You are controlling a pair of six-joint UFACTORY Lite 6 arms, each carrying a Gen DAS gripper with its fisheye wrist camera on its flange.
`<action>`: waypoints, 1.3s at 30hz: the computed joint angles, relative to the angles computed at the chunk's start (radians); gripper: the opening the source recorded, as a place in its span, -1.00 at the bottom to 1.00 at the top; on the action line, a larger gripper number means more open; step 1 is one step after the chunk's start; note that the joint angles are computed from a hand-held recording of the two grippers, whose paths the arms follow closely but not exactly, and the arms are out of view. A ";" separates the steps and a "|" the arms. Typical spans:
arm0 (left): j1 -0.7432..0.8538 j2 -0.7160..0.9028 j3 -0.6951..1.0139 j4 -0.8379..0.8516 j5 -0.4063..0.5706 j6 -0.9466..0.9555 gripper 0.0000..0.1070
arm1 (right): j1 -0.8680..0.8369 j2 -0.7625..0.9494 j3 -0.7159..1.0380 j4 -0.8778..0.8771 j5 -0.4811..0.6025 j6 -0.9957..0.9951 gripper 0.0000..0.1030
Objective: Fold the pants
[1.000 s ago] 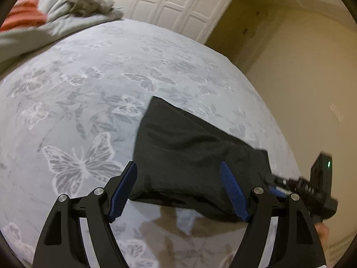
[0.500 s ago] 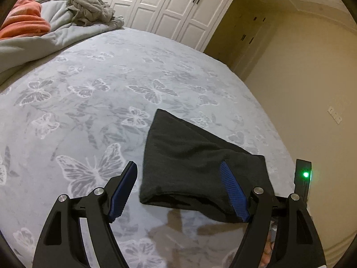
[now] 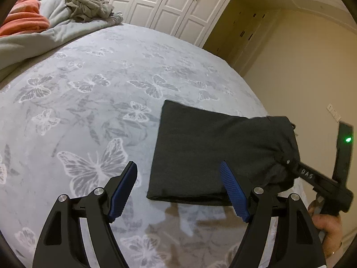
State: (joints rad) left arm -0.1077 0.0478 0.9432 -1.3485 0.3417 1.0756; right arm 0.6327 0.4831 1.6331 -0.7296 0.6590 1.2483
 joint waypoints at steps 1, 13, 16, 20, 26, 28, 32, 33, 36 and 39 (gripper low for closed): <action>-0.009 0.002 -0.001 0.003 -0.011 -0.001 0.38 | -0.029 0.000 -0.042 0.036 -0.012 -0.029 -0.68; -0.040 0.076 0.027 0.092 -0.085 -0.077 0.38 | -0.144 -0.118 -0.258 0.058 -0.172 -0.019 0.05; -0.026 0.101 0.043 0.062 -0.066 -0.069 0.38 | -0.219 -0.057 -0.196 0.249 -0.230 -0.188 0.18; -0.032 0.121 0.050 0.008 -0.080 -0.021 0.38 | -0.250 0.153 0.005 0.433 -0.200 -0.412 -0.59; -0.013 0.113 0.043 -0.164 -0.085 0.146 0.38 | -0.155 -0.014 -0.058 -0.043 -0.287 -0.132 -0.70; -0.009 0.150 0.076 -0.155 -0.070 0.138 0.42 | -0.170 0.018 -0.044 -0.097 -0.219 -0.133 -0.08; -0.012 0.238 0.148 -0.076 -0.054 0.048 0.46 | -0.288 0.079 -0.113 0.112 -0.178 -0.278 -0.10; -0.015 0.254 0.161 -0.056 -0.047 0.026 0.46 | -0.312 -0.002 -0.202 0.146 -0.241 -0.263 -0.09; -0.006 0.329 0.216 -0.063 0.026 0.022 0.46 | -0.366 -0.158 -0.367 0.405 -0.379 -0.408 0.38; 0.018 0.467 0.323 -0.021 0.169 -0.076 0.52 | -0.382 -0.160 -0.422 0.647 -0.396 -0.592 0.57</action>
State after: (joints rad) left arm -0.0894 0.5152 1.2665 -1.3691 0.5108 0.9995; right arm 0.2504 0.3232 1.2113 -0.0821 0.2633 0.6562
